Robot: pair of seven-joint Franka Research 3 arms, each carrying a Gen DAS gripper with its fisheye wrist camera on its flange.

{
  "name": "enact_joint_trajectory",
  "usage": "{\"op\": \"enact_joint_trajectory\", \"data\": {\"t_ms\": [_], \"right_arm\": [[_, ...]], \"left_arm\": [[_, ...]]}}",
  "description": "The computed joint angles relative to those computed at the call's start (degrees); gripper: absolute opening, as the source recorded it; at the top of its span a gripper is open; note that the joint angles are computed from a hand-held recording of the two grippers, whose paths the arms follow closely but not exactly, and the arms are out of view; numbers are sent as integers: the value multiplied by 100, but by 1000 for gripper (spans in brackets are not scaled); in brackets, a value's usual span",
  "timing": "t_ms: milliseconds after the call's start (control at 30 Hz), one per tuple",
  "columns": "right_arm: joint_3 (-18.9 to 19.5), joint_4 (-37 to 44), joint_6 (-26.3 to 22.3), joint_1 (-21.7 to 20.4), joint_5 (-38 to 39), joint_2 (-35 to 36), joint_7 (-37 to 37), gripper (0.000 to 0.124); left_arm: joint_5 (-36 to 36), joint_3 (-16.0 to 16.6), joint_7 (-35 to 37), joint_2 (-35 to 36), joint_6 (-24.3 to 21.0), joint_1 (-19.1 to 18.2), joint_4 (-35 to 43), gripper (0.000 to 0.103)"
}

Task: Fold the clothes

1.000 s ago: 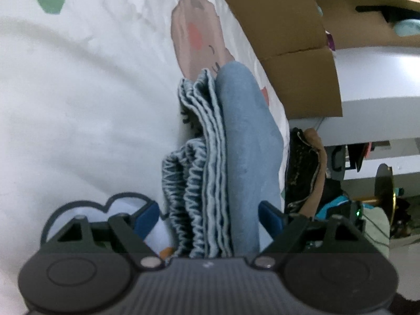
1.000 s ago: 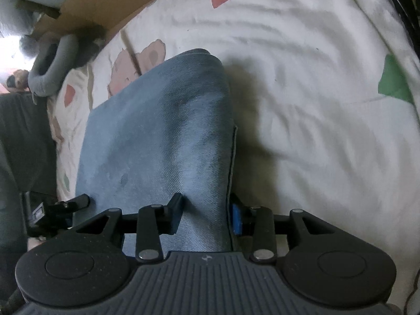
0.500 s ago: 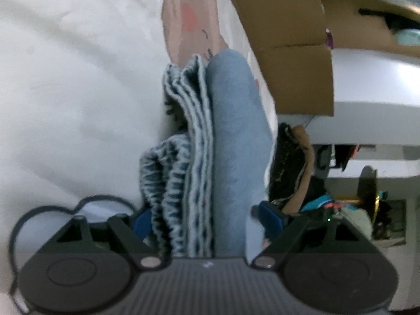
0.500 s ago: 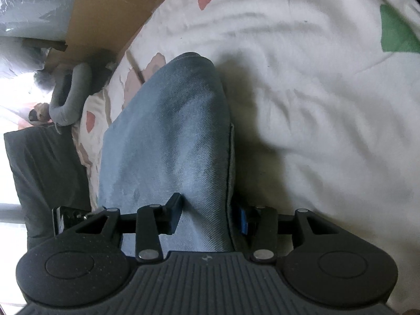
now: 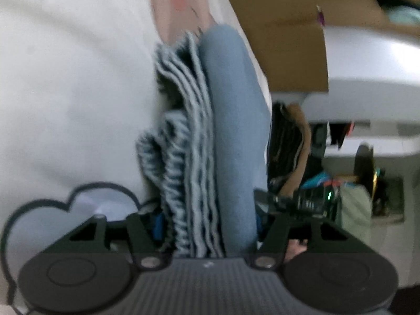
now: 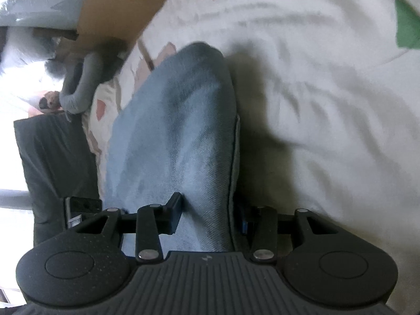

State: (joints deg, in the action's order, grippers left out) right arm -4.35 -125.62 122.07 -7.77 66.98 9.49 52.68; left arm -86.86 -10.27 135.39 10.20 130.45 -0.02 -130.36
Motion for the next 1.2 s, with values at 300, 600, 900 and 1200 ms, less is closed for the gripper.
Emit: {"op": "enact_joint_trajectory", "data": {"t_ms": [300,600,900,1200], "right_arm": [[53,-53,292,159,-152,-270,-109,26],[-95,-164,249,212,163,-748,-397,22],[-349,92,-124,60,142,-1052,-574,22],[-552,776,-311,-208,73,-1011,-885,22]], "left_arm": [[-54,-24,13,-188,315,-106,-95,50],[306,-1,-211,-621,614,-328,47,50],[512,-30,-383,-785,774,-568,469,50],[673,-231,-434,-335,983,-762,1449,50]]}}
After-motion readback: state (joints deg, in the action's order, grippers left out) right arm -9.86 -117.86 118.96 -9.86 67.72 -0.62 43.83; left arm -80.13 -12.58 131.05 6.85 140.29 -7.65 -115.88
